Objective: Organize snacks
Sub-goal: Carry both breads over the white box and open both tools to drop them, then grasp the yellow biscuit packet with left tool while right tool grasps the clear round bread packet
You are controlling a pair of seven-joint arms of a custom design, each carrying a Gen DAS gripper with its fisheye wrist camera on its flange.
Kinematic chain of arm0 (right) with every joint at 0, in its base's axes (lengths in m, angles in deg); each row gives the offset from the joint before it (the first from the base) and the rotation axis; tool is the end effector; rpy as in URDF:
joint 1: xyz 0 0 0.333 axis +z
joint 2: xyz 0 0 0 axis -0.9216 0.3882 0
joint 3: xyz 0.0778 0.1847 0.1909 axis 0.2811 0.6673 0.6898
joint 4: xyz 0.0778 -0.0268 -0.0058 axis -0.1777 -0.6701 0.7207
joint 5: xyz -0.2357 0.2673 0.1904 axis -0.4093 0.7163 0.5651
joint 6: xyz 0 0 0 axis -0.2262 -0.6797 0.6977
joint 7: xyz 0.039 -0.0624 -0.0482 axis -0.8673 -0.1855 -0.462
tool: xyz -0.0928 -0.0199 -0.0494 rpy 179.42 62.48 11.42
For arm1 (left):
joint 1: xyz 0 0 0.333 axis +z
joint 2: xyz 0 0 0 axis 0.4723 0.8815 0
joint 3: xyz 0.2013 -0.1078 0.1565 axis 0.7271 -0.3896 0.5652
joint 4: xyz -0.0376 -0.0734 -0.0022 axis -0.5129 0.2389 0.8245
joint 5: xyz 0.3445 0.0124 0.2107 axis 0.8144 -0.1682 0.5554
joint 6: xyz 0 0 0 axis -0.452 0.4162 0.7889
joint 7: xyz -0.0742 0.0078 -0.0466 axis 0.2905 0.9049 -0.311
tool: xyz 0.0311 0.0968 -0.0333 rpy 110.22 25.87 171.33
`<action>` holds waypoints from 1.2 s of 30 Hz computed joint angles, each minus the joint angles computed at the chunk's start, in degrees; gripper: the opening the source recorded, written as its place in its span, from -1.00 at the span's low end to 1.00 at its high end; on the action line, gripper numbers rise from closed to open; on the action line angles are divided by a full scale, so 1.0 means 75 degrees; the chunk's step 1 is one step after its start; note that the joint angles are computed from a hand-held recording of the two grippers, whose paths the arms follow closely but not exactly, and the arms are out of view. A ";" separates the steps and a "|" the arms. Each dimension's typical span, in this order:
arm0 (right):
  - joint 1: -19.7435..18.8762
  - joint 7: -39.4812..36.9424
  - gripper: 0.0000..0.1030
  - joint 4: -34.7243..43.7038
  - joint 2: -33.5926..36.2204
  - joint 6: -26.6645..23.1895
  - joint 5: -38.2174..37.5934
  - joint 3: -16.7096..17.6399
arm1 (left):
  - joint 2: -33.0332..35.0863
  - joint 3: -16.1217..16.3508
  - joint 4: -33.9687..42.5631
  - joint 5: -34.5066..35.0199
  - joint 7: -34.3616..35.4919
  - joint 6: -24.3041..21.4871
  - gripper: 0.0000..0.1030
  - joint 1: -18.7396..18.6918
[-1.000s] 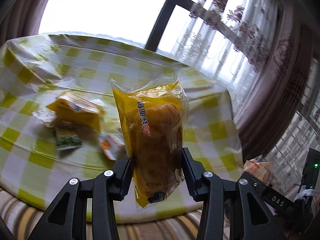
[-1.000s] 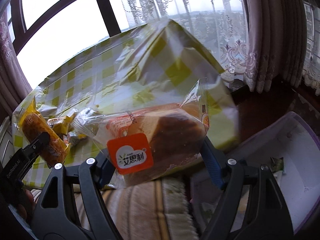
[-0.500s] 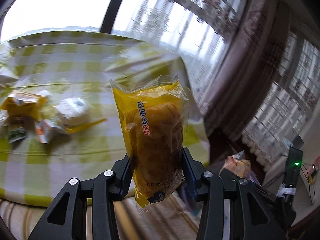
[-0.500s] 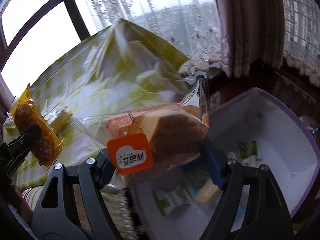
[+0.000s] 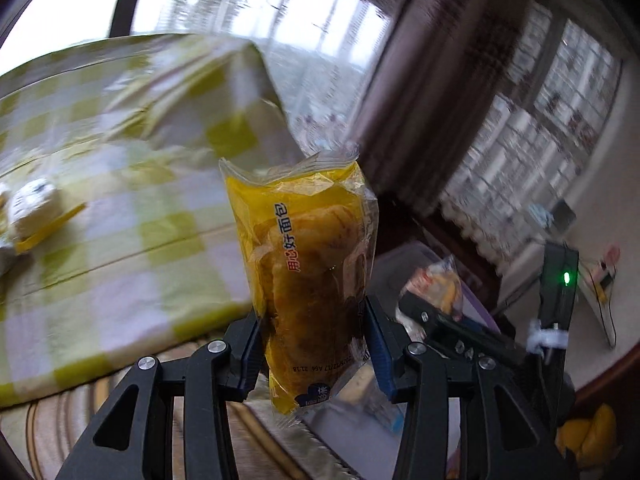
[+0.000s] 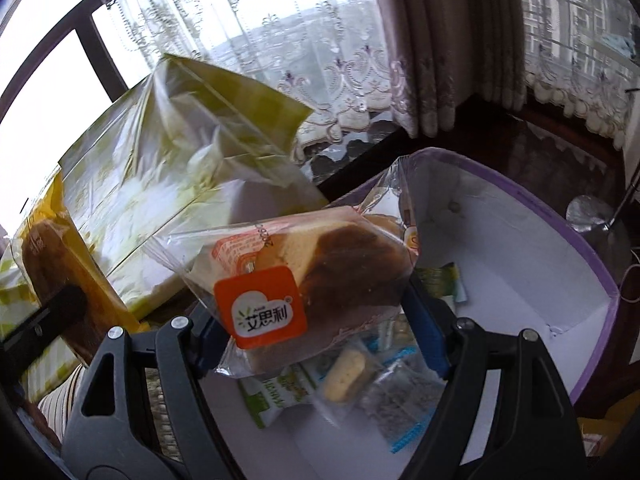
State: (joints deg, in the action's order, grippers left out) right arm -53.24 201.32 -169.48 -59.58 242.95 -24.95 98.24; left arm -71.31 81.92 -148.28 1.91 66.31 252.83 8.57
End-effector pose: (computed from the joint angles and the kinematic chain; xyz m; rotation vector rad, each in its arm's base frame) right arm 0.4732 0.2732 0.4944 -1.5671 1.8611 -0.5348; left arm 0.4790 -0.2242 0.4981 -1.8423 1.8849 -1.1373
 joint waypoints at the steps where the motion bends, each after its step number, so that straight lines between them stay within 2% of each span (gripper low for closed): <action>1: -0.0022 0.0003 0.57 -0.0031 -0.0014 0.0014 0.0013 -0.0034 | 0.0096 0.0169 0.0131 -0.0239 0.0376 -0.0163 -0.08 -0.0250; 3: -0.0081 0.0144 0.57 -0.0047 -0.0055 -0.0066 -0.0007 -0.0022 | 0.0194 0.0151 0.0270 -0.0370 0.0661 -0.0368 -0.02 -0.0287; 4: -0.0102 0.0217 0.57 -0.0042 -0.0071 -0.0142 -0.0012 -0.0011 | 0.0187 0.0005 0.0270 -0.0203 0.0554 -0.0413 0.07 -0.0147; 7: -0.0094 0.0179 0.57 -0.0013 -0.0023 -0.0157 0.0047 -0.0059 | 0.0144 -0.0055 0.0224 -0.0254 0.0531 -0.0335 0.23 -0.0056; 12: -0.0075 0.0203 0.59 0.0016 -0.0015 -0.0217 0.0006 -0.0059 | 0.0147 0.0018 0.0214 -0.0484 0.0612 -0.0302 0.23 -0.0060; 14: -0.0105 0.0260 0.69 -0.0024 -0.0067 -0.0114 -0.0090 -0.0049 | 0.0122 0.0008 0.0182 -0.0510 0.0626 -0.0266 0.23 -0.0045; 23: -0.0177 0.0284 0.69 -0.0032 -0.0179 -0.0069 -0.0156 0.0035 | 0.0051 -0.0018 -0.0006 -0.0450 0.0342 0.0072 0.23 -0.0005; 29: -0.0005 0.0022 0.69 0.0187 -0.0017 0.0040 0.0018 0.0081 | -0.0226 -0.0145 -0.0326 0.0104 -0.0453 0.0363 0.23 0.0357; 36: 0.0521 -0.0454 0.69 0.0826 0.0549 0.0020 0.0287 0.0097 | -0.0771 -0.0163 -0.0922 0.0920 -0.1730 0.0710 0.23 0.0973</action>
State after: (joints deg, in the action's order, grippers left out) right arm -49.34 197.91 -163.29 -55.46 243.11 -22.80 98.97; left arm -77.09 80.70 -155.19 8.81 53.33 258.15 15.87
